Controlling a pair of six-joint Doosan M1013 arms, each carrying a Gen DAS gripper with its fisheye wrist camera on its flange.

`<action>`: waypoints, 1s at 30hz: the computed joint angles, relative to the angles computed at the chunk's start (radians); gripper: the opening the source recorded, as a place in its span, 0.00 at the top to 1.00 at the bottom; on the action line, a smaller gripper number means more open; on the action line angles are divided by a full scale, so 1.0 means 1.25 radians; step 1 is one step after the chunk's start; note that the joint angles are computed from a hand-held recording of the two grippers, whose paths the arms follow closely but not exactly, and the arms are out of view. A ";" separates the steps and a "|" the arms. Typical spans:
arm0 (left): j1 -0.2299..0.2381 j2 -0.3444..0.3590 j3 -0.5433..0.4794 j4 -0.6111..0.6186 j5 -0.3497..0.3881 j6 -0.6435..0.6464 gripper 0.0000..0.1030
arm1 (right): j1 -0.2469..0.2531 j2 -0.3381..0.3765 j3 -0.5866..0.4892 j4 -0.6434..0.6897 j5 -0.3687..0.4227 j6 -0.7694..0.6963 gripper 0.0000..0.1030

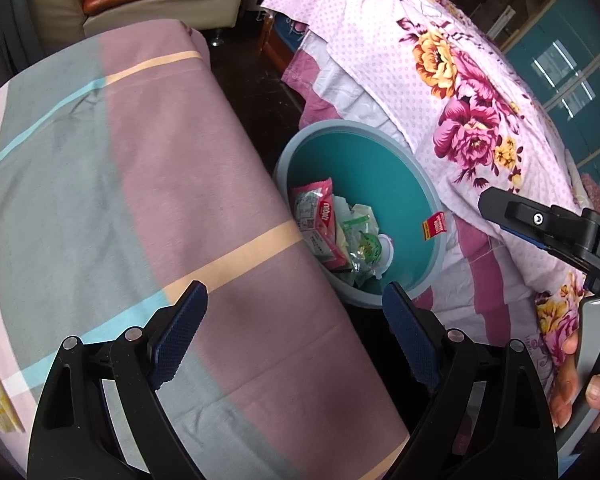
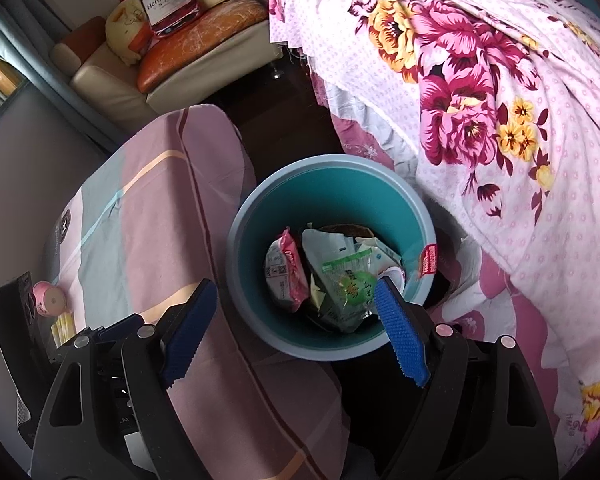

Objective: Collect trash
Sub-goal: 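Move both grippers back to the table and grasp the yellow tissue with the left gripper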

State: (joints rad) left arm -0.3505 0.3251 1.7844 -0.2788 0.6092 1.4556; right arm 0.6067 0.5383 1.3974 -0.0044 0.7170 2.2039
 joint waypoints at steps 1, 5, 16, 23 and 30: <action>0.003 -0.007 0.007 -0.003 -0.005 0.000 0.13 | 0.001 0.000 -0.001 -0.001 0.002 -0.001 0.25; 0.011 -0.027 0.030 -0.019 -0.019 0.003 0.13 | 0.018 0.002 -0.012 -0.011 0.017 -0.005 0.25; 0.057 -0.097 0.121 0.008 -0.065 -0.056 0.13 | 0.068 0.019 -0.056 0.013 0.047 -0.068 0.21; 0.122 -0.150 0.190 0.047 -0.093 -0.124 0.13 | 0.105 0.058 -0.122 0.057 0.102 -0.124 0.21; 0.224 -0.200 0.244 0.080 -0.109 -0.179 0.13 | 0.135 0.098 -0.181 0.086 0.141 -0.172 0.21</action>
State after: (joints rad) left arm -0.0703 0.0753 2.0894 -0.1793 0.4734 1.2314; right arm 0.7756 0.6611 1.1707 0.1027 0.8926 1.9892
